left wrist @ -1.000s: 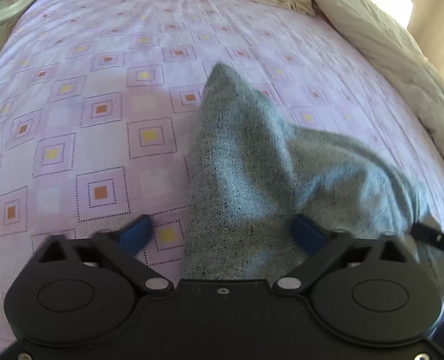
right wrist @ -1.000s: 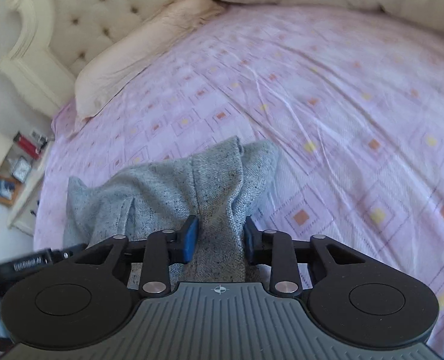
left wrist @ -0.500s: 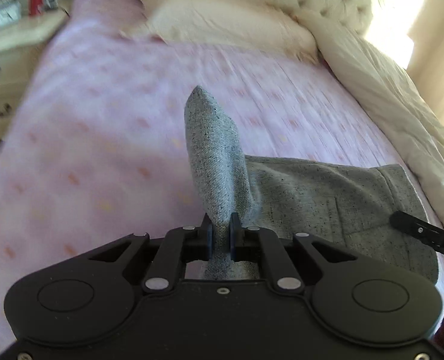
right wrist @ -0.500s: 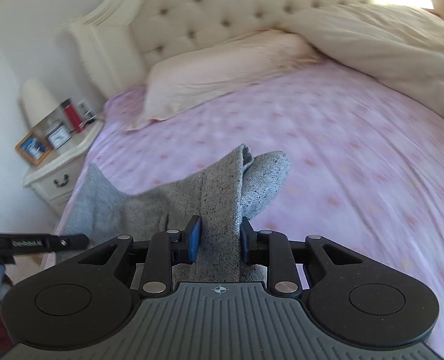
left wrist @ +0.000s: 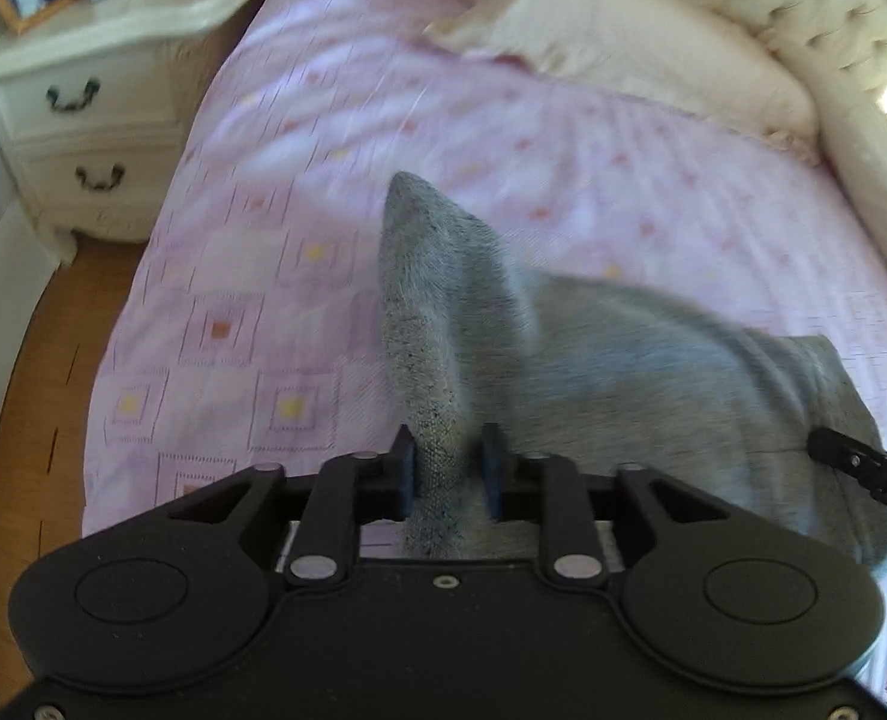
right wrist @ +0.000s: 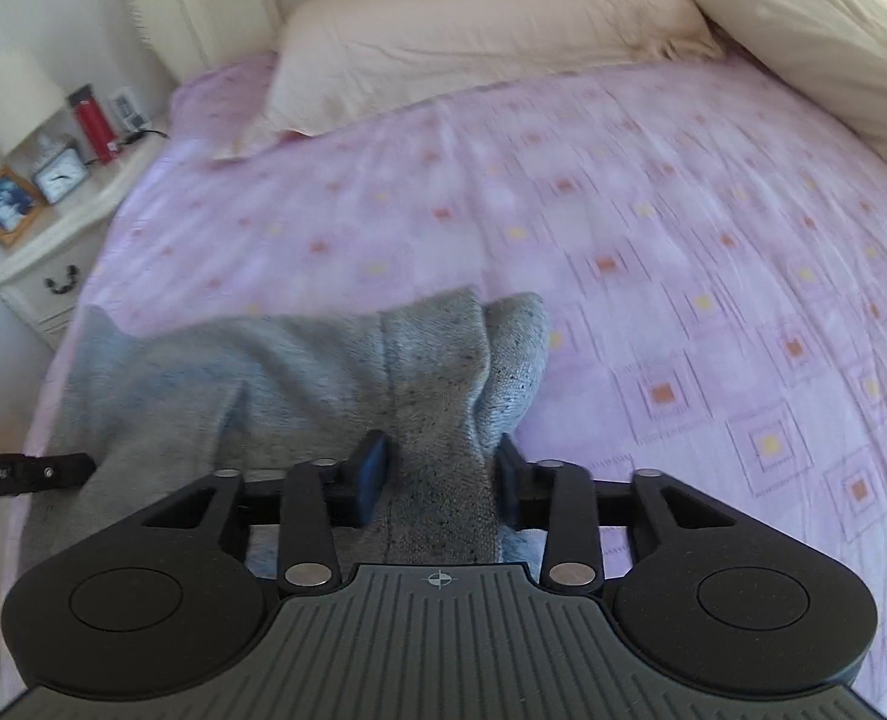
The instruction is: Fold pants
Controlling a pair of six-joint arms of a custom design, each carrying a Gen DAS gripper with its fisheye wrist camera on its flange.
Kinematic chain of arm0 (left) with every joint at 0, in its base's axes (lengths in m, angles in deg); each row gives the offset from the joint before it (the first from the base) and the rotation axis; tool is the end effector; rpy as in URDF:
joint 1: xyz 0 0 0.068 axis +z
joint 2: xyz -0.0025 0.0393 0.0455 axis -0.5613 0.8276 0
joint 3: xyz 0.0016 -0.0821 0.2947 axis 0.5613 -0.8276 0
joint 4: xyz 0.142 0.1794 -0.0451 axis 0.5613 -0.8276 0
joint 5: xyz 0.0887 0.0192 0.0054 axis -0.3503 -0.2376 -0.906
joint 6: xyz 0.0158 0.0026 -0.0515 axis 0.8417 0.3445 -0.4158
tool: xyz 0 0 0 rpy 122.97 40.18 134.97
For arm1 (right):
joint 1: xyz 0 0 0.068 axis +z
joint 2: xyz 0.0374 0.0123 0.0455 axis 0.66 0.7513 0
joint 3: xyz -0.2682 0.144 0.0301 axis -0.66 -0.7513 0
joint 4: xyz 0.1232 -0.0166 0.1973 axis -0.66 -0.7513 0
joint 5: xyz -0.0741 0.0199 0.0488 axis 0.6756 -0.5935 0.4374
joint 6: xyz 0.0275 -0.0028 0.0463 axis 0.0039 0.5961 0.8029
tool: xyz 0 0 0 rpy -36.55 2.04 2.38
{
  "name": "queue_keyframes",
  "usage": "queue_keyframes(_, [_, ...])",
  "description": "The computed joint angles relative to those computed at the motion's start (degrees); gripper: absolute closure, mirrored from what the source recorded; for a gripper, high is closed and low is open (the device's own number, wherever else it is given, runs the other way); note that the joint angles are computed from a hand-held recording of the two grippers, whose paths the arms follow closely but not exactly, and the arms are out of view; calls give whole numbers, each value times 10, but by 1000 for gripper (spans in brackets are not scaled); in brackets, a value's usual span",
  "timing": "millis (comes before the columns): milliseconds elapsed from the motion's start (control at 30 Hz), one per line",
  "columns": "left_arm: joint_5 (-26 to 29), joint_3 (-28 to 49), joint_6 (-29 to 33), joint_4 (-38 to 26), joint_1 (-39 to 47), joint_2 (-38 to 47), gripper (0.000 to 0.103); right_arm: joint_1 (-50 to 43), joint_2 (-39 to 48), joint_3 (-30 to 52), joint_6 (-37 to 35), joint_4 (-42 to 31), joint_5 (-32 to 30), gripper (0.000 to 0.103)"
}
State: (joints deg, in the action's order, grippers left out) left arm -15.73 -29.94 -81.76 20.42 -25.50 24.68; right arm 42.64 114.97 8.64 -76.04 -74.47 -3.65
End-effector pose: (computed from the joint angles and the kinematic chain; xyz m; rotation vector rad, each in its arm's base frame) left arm 0.2447 0.0402 0.1019 -0.9303 2.4268 -0.0347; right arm 0.3767 0.0268 0.1200 -0.7412 2.4477 0.5603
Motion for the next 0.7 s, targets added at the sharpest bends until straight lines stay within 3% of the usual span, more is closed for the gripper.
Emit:
queue_keyframes(133, [-33,-9,-24,24,-13,21,45,-2,-15,-19,-11,12,5,63])
queue_keyframes(367, [-99,-9,-39,-59,-52,-70,50,13,-71,-62,-14,50,41,63])
queue_keyframes(467, [-123,-18,-49,-93,-82,-117,50,-4,-104,-91,-32,53,26,63])
queue_keyframes(700, [-198,-36,-160,-198,-219,-201,50,-38,-189,-160,-70,25,20,63])
